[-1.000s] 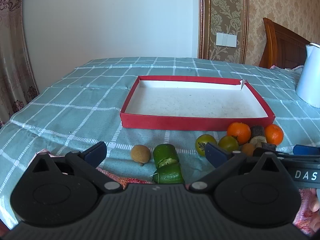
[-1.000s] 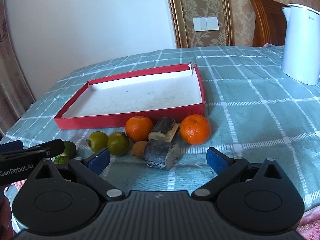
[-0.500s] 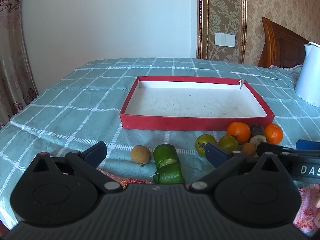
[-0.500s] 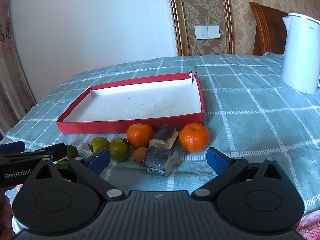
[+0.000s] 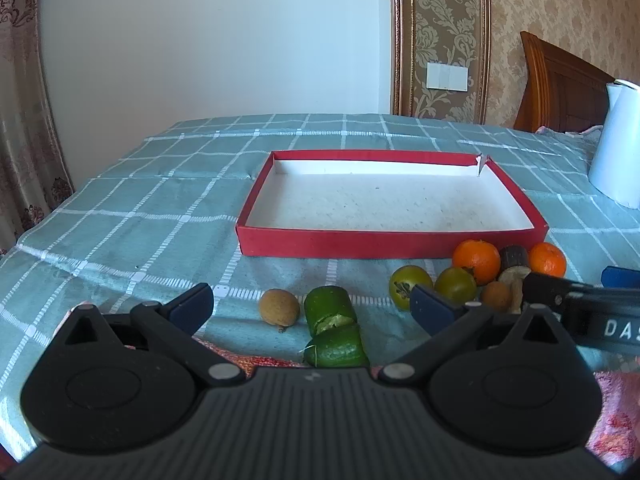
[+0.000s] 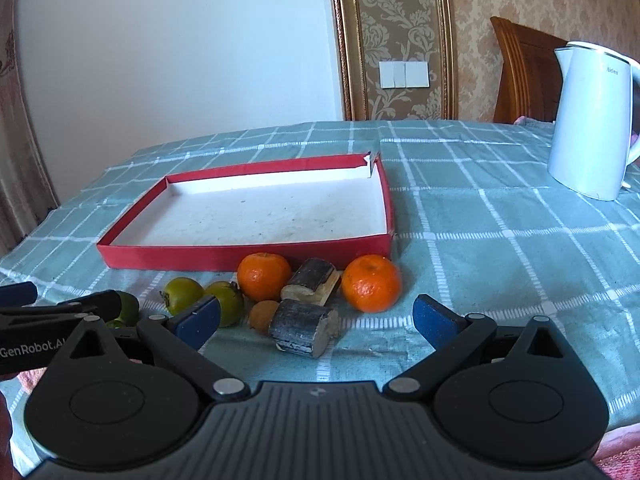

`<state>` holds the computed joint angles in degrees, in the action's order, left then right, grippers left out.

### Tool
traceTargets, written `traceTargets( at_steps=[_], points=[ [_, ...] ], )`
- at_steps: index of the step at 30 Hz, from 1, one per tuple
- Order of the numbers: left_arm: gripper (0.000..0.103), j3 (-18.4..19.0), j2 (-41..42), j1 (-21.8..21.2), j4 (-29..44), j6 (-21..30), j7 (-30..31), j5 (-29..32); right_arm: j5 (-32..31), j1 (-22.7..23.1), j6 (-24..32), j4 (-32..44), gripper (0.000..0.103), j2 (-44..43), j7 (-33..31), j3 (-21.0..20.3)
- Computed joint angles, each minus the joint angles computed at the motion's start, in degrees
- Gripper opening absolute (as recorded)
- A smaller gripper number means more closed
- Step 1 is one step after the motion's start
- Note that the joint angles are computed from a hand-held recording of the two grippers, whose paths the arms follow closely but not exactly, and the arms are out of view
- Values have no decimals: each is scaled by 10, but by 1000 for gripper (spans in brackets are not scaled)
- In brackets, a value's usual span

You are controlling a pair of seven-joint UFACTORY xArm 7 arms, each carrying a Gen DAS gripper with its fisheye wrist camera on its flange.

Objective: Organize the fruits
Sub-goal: 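Move the right gripper toward the tangerine beside the bark log pieces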

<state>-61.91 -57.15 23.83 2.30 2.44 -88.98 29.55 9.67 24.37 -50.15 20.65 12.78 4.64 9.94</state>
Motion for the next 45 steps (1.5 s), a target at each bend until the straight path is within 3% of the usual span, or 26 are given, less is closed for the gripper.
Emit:
traceTargets(
  at_steps=[3,12,18,25,32,45],
  points=[
    [103,-4,1,4,2,-2,-2,0,-20,-11,9,-1,103,-4,19,-1],
    [103,-23,5,25,6,-17,-2,-4,16,2,8,4,103,3,-11,-4],
    [103,-31,7,39,6,-32,6,-11,50,11,-38,2,103,12,-21,-4],
    [103,-34,8,44,4,-38,16,-22,39,3,14,8,103,-1,-35,-6],
    [103,-37,6,47,2,-44,20,-29,28,-3,4,5,103,2,-16,-5],
    [103,-41,-3,34,-2,-30,11,-28,57,10,-5,5,103,11,-61,-8]
  ],
)
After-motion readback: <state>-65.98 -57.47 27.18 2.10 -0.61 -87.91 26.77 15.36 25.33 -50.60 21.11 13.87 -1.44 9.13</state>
